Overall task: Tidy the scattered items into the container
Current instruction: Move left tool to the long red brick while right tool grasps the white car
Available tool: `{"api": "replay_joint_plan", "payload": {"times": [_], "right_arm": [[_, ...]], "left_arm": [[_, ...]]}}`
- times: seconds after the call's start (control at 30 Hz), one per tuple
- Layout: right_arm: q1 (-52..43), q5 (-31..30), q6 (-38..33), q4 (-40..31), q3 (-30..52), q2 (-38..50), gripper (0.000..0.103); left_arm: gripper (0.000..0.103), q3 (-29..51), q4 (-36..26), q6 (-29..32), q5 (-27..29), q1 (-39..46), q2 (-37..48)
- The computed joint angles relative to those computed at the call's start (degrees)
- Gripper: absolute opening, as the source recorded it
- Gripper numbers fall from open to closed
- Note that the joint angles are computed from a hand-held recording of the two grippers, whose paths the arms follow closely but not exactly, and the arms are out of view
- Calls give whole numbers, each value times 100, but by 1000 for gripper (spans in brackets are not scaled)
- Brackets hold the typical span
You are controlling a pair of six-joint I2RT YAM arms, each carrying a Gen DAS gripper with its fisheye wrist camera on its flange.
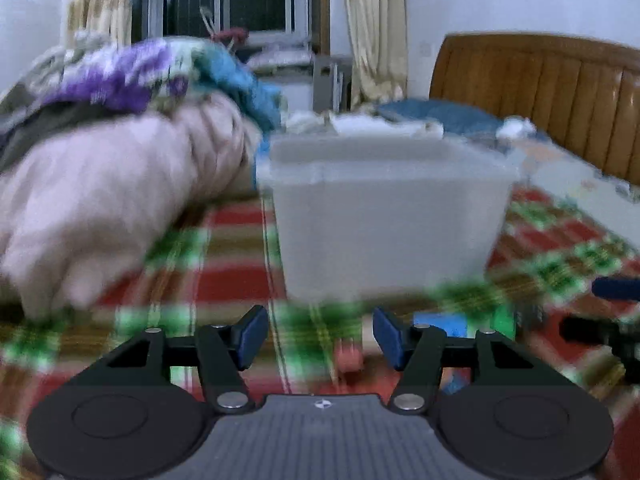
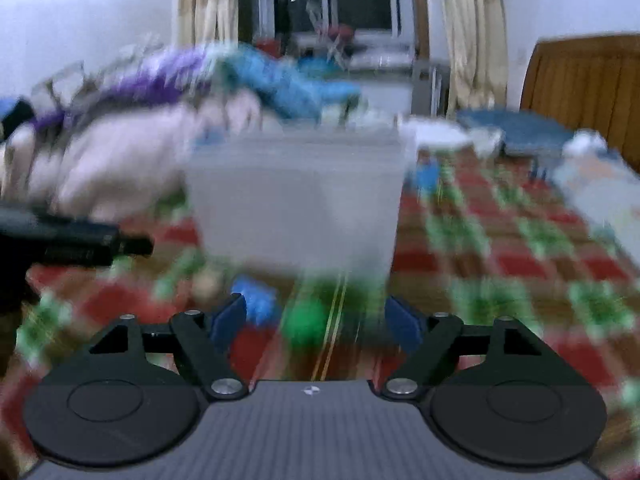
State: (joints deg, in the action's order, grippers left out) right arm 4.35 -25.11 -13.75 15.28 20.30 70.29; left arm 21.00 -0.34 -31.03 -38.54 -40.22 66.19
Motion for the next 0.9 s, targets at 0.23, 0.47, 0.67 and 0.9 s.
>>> {"api": "replay_joint_plan", "payload": {"times": [0.23,0.47,0.67,0.9], "right_arm": [[378,312,-478,192,-489,39,86],[205,-133,-1072,239,-283,834,86],[234,-278,-946,466,-264,1016,77],[199,-419,-906,430,-210,1091,66]], "left_arm": [[62,-247,193,188,-60,-497,325],[62,-300,973,843,587,-105,770],[62,-218,1300,820,797,101,1253],[63,-149,1303,844,1201,415,1334]]}}
